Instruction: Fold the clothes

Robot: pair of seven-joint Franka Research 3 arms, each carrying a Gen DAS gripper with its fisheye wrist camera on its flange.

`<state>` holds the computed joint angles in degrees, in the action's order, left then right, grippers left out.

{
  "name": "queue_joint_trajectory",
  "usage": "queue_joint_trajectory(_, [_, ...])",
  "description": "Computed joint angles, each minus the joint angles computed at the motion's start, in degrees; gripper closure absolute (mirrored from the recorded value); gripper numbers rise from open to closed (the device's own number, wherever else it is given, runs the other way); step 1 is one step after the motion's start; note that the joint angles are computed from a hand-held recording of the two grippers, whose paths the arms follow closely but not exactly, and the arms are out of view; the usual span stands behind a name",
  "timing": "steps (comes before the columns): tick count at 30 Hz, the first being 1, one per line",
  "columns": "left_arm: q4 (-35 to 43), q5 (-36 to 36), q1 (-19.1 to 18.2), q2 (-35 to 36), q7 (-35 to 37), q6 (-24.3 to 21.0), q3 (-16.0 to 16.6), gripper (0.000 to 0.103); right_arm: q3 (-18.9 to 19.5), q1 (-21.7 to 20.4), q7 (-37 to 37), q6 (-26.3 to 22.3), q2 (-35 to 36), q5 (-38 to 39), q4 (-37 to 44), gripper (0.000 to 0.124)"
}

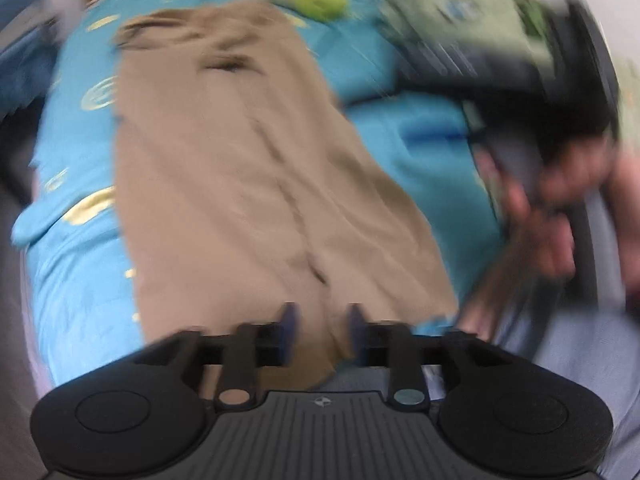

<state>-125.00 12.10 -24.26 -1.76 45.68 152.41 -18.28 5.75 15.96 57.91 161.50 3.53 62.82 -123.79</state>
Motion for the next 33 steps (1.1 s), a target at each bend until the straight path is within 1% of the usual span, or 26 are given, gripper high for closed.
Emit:
queue_joint_trajectory(1, [-1.9, 0.8, 0.6, -1.4, -3.7, 1.8, 0.4, 0.044, -0.3, -0.1, 2.6, -1.3, -0.3, -1.6, -0.6, 0.034])
queue_joint_trajectory(3, [-5.2, 3.8, 2.7, -3.5, -15.0, 3.3, 0.9, 0.040, -0.8, -0.3, 7.6, -3.4, -0.7, -4.7, -1.5, 0.034])
queue_joint_trajectory(5, [-7.7, 7.2, 5.0, -5.1, -26.5, 3.3, 0.8, 0.038, -0.9, -0.1, 12.1, -2.9, -1.0, -8.9, -2.4, 0.034])
queue_joint_trajectory(6, [-9.0, 8.7, 5.8, -5.9, -29.9, 3.6, 0.8, 0.037, -1.0, 0.1, 14.5, -2.4, -1.2, -11.5, -2.9, 0.034])
queue_joint_trajectory(7, [-9.7, 8.5, 6.1, -5.9, -31.1, 3.4, 1.0, 0.034, -1.2, 0.3, 17.9, -2.1, -1.2, -15.1, -3.3, 0.034])
queue_joint_trajectory(8, [-10.1, 7.5, 6.1, -5.8, -31.6, 3.2, 1.4, 0.033, -1.3, 0.6, 22.8, -1.3, -1.3, -20.3, -4.0, 0.034])
queue_joint_trajectory(9, [-9.9, 3.2, 5.4, -5.1, -28.9, 2.8, 2.4, 0.033, -2.2, 1.6, 26.9, -0.8, -1.4, -24.7, -4.7, 0.034])
queue_joint_trajectory(11, [-10.1, -2.6, 4.5, -4.6, -24.3, 3.1, 3.4, 0.033, -1.5, 0.2, 27.7, -5.0, -0.9, -24.4, -3.7, 0.034])
queue_joint_trajectory(12, [-10.2, -2.6, 4.6, -4.9, -23.5, 2.6, 3.3, 0.032, -1.5, -0.1, 27.7, -7.1, -0.6, -23.8, -3.2, 0.033])
queue_joint_trajectory(14, [-9.3, -4.4, 4.3, -4.7, -21.5, 0.7, 3.2, 0.032, -1.3, 0.0, 28.0, -9.0, -0.6, -25.5, -3.0, 0.032])
queue_joint_trajectory(15, [-9.1, -5.9, 4.0, -4.6, -19.9, 0.1, 3.2, 0.033, -1.2, 0.4, 28.7, -9.6, -0.7, -29.0, -2.9, 0.031])
queue_joint_trajectory(17, [-8.9, -9.8, 3.1, -4.9, -15.6, -0.8, 3.4, 0.034, -1.1, 0.7, 28.9, -12.4, -0.8, -32.9, -2.3, 0.031])
queue_joint_trajectory(18, [-9.0, -12.4, 2.5, -5.1, -13.1, -0.9, 3.6, 0.037, -1.0, 0.9, 28.9, -13.9, -0.8, -34.7, -1.9, 0.031])
queue_joint_trajectory(19, [-9.0, -14.5, 2.1, -5.2, -10.8, -1.3, 3.7, 0.043, -0.9, 1.0, 28.8, -15.6, -1.1, -35.1, -1.8, 0.031])
queue_joint_trajectory(20, [-8.5, -15.0, 1.9, -5.2, -9.6, -2.5, 3.4, 0.048, -0.8, 1.1, 28.7, -17.4, -1.5, -35.4, -1.7, 0.031])
queue_joint_trajectory(21, [-8.0, -15.2, 1.7, -5.1, -8.8, -3.6, 3.2, 0.060, -0.6, 1.2, 27.9, -19.4, -1.8, -35.6, -1.6, 0.031])
queue_joint_trajectory(22, [-7.5, -14.5, 1.7, -4.7, -9.1, -4.3, 2.6, 0.076, -0.5, 1.4, 27.2, -21.4, -2.1, -35.8, -1.4, 0.031])
queue_joint_trajectory(23, [-7.1, -14.0, 1.6, -4.1, -9.4, -4.5, 2.2, 0.084, -0.2, 1.9, 26.3, -22.2, -2.9, -36.8, -2.0, 0.031])
queue_joint_trajectory(24, [-7.2, -13.5, 1.6, -4.4, -9.9, -4.8, 1.9, 0.097, 0.2, 2.4, 25.5, -22.8, -3.6, -37.9, -2.6, 0.032])
queue_joint_trajectory(25, [-7.8, -12.3, 1.7, -5.2, -11.4, -4.1, 1.6, 0.099, 0.4, 2.8, 25.5, -22.6, -4.3, -39.2, -3.2, 0.033])
queue_joint_trajectory(27, [-9.0, -9.9, 1.9, -6.8, -14.4, -2.8, 1.0, 0.100, 0.9, 3.7, 25.8, -22.2, -5.6, -42.0, -4.3, 0.058])
queue_joint_trajectory(28, [-9.7, -8.4, 2.1, -7.8, -16.2, -2.0, 0.7, 0.100, 0.9, 3.8, 26.8, -21.2, -6.3, -43.5, -5.0, 0.068])
queue_joint_trajectory(29, [-10.8, -6.0, 2.4, -9.3, -19.0, -0.4, 0.1, 0.100, 0.9, 3.9, 27.9, -20.3, -7.0, -45.0, -5.7, 0.092])
queue_joint_trajectory(30, [-11.9, -3.7, 2.8, -11.1, -21.9, 1.0, -0.6, 0.100, 0.5, 3.6, 28.0, -19.1, -8.1, -43.9, -6.6, 0.112])
queue_joint_trajectory(32, [-14.3, -0.3, 3.7, -14.9, -27.3, 4.2, -1.5, 0.100, -0.5, 3.1, 28.0, -16.7, -10.2, -41.4, -8.3, 0.115])
queue_joint_trajectory(33, [-15.4, 1.1, 4.2, -16.9, -30.0, 5.9, -2.0, 0.101, -0.7, 3.0, 27.0, -14.1, -12.3, -40.6, -10.0, 0.115])
